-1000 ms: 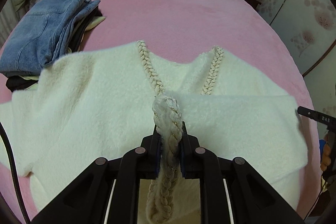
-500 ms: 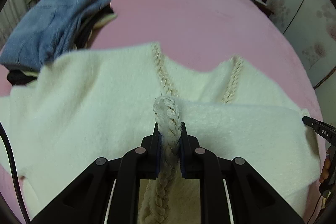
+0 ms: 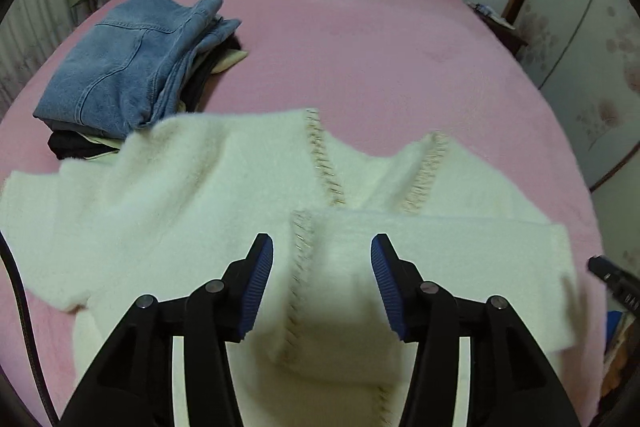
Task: Fold large clothes
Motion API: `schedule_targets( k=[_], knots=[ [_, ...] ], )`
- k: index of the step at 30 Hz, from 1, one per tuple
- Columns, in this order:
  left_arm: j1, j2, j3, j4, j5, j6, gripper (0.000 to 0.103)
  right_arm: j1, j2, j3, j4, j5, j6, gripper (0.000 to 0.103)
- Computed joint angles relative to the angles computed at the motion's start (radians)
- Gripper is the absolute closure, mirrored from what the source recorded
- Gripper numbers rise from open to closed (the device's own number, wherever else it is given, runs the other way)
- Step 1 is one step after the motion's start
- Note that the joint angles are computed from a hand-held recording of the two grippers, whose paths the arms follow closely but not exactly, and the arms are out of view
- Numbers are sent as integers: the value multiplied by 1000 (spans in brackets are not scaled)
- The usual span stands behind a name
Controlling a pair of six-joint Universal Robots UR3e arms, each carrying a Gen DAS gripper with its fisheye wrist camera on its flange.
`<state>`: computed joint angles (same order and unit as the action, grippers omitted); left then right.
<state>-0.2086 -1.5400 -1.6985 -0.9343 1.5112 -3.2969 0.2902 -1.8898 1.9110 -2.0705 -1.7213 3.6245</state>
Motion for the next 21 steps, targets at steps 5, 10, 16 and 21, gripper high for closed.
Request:
schedule_targets(
  k=[5, 10, 16, 21],
  knots=[
    [-110, 15, -43, -21, 11, -58, 53, 262, 100, -58, 3, -81, 150, 68],
    [-204, -63, -79, -19, 154, -114, 53, 381, 202, -59, 1, -195, 217, 68],
    [-178, -84, -193, 77, 183, -78, 55, 332, 96, 125, 20, -230, 210, 75],
    [-216, -126, -142, 52, 232, -111, 55, 335, 103, 119, 30, -240, 215, 74]
  ],
)
